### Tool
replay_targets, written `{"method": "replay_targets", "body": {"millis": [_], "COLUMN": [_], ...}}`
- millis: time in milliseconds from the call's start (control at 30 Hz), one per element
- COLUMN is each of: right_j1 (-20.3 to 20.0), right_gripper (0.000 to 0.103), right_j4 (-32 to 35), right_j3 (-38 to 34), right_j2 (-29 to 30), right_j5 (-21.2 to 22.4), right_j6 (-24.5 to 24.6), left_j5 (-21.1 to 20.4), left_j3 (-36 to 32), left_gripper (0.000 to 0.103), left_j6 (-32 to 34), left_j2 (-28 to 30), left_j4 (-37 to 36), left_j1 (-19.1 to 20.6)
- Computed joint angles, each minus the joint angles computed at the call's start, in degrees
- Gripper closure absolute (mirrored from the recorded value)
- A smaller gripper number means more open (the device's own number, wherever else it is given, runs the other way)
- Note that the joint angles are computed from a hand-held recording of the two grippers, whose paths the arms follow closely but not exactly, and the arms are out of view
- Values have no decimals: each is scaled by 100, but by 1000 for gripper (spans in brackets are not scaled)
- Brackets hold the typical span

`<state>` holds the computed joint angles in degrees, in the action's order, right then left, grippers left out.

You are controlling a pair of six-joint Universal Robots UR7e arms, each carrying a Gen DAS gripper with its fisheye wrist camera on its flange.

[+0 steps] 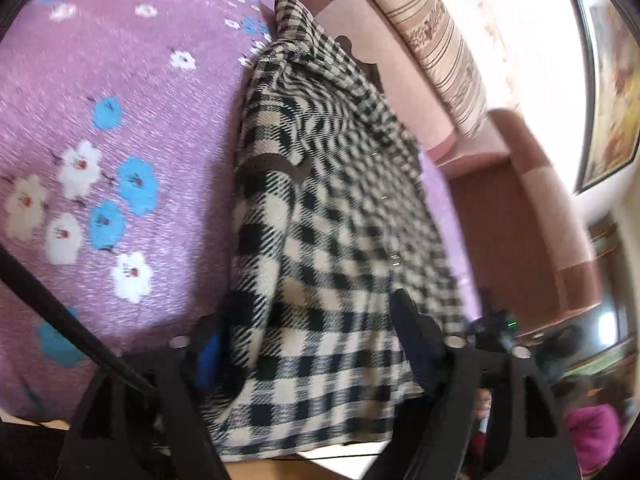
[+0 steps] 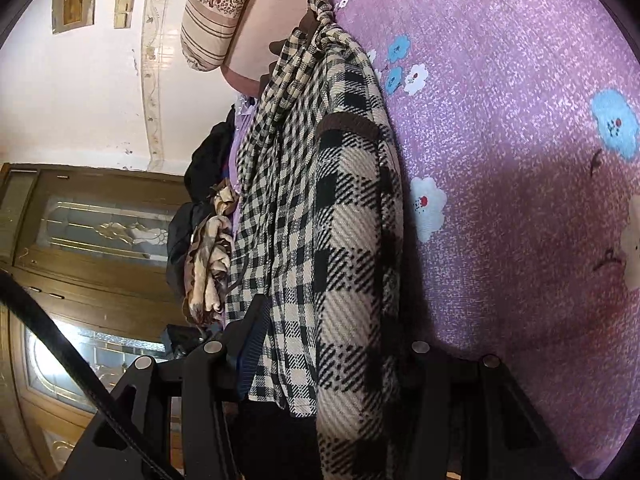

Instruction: Fold large clothes

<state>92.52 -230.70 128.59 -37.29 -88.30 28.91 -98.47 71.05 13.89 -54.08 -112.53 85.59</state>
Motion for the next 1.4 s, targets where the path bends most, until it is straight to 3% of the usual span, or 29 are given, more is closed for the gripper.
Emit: {"method": "replay_targets", "body": {"millis": [200,333,433,567,700,833,867,933,1000,1167,1400], "right_j1": [-8,82,146,288,451,691,762,902,978,1120,1595], "right_gripper": [51,50,50,50,52,61,63,80,93,98,99], "right_j4": [-20,44,143,287,356,465,502,680,1056,989,1026], "right_j3": [30,-2,-28,-96,-188,-320,-355,-438,-477,-374,-39], "right_j2": [-7,23,58,111,155,219,242,259,156,-14,-280], "right_j5": [2,-48,-45,-212,-536,-1071,-1243,-1593,-1885,-1878,-2108], "right_j6": [-42,-69,-94,-136,-109,-45,-33,-2,49,-35,-222], "left_j5": [29,338,506,751,829,1396,1628,2428,2660,2155,1807], "left_j3": [148,326,451,725,1036,1641,1796,2087,1921,1524,1935], "left_gripper": [29,44,48,47,31,32,36,82,96,97,97], "left_j6": [149,278,342,408,529,656,701,720,529,55,169], "left_j2": [-111,-208,-272,-412,-558,-817,-870,-930,-874,-982,-1583], "left_j4": [-26,-172,-268,-537,-807,-1450,-1624,-2101,-1951,-1511,-1194], "left_j1": [-8,-98,-139,-197,-259,-449,-518,-712,-720,-534,-572]}}
